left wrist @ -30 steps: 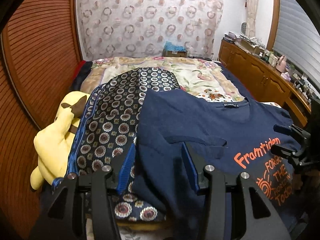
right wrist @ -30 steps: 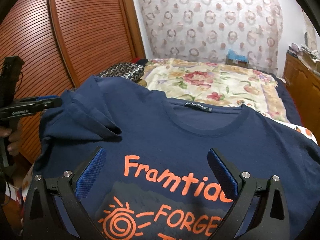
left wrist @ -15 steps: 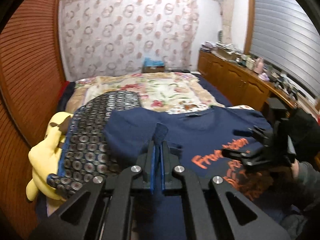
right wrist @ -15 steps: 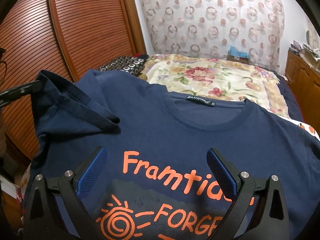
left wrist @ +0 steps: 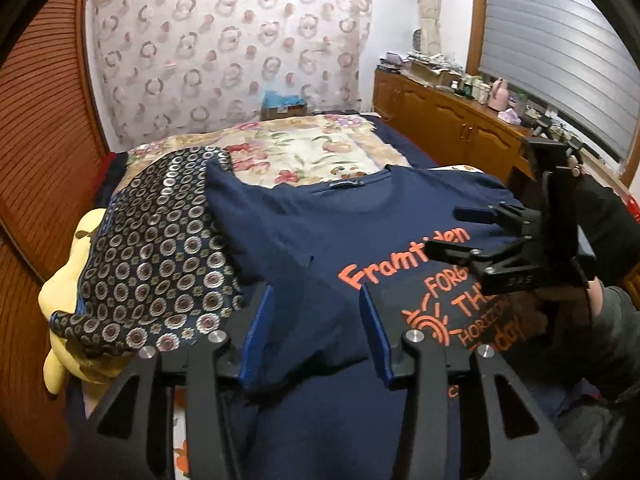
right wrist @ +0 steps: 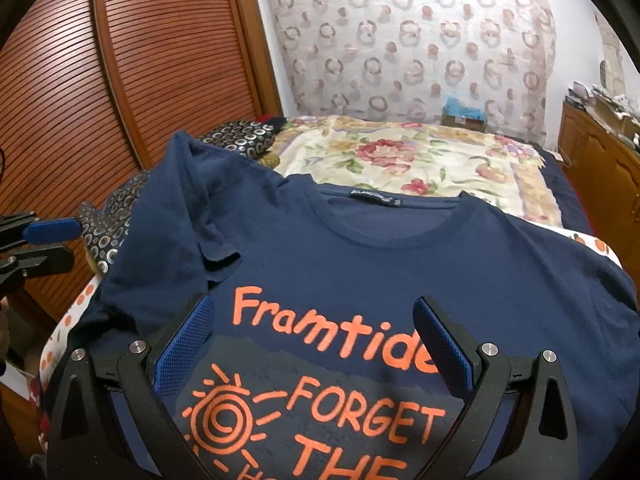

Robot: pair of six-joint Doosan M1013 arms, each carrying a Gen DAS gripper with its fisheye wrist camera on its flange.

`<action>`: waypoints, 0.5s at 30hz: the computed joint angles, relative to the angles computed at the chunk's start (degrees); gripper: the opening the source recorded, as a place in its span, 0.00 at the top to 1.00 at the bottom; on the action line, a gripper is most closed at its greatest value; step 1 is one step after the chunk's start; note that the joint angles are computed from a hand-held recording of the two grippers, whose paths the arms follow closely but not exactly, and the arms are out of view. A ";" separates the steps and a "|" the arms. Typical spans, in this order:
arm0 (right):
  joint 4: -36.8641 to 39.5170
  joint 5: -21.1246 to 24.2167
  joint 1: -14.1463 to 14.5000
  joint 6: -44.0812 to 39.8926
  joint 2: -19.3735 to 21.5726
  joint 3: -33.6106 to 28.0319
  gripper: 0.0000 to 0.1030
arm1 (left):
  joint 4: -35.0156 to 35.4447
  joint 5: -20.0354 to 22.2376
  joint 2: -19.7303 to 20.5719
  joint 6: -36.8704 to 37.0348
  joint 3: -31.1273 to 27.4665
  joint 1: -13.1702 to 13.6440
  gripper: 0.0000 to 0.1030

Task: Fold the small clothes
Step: 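Fold the grasped sleeve inward onto the shirt body with the left gripper, then release, then move the right gripper to the other sleeve and grasp it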

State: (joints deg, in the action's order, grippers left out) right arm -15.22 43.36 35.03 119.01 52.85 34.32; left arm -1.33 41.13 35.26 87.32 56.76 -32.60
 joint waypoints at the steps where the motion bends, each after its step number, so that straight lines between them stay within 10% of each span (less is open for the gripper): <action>1: -0.15 -0.09 0.03 0.13 -0.12 0.20 0.02 | 0.71 0.01 -0.02 -0.64 0.09 -0.03 0.57; 15: -6.78 -2.07 -0.84 7.17 -5.80 9.96 0.02 | -0.47 -0.46 3.75 -0.85 -3.48 -0.41 0.56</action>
State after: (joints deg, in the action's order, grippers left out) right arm -22.00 41.28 34.18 126.18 47.05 44.28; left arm -1.80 40.67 39.01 86.47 53.28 -33.01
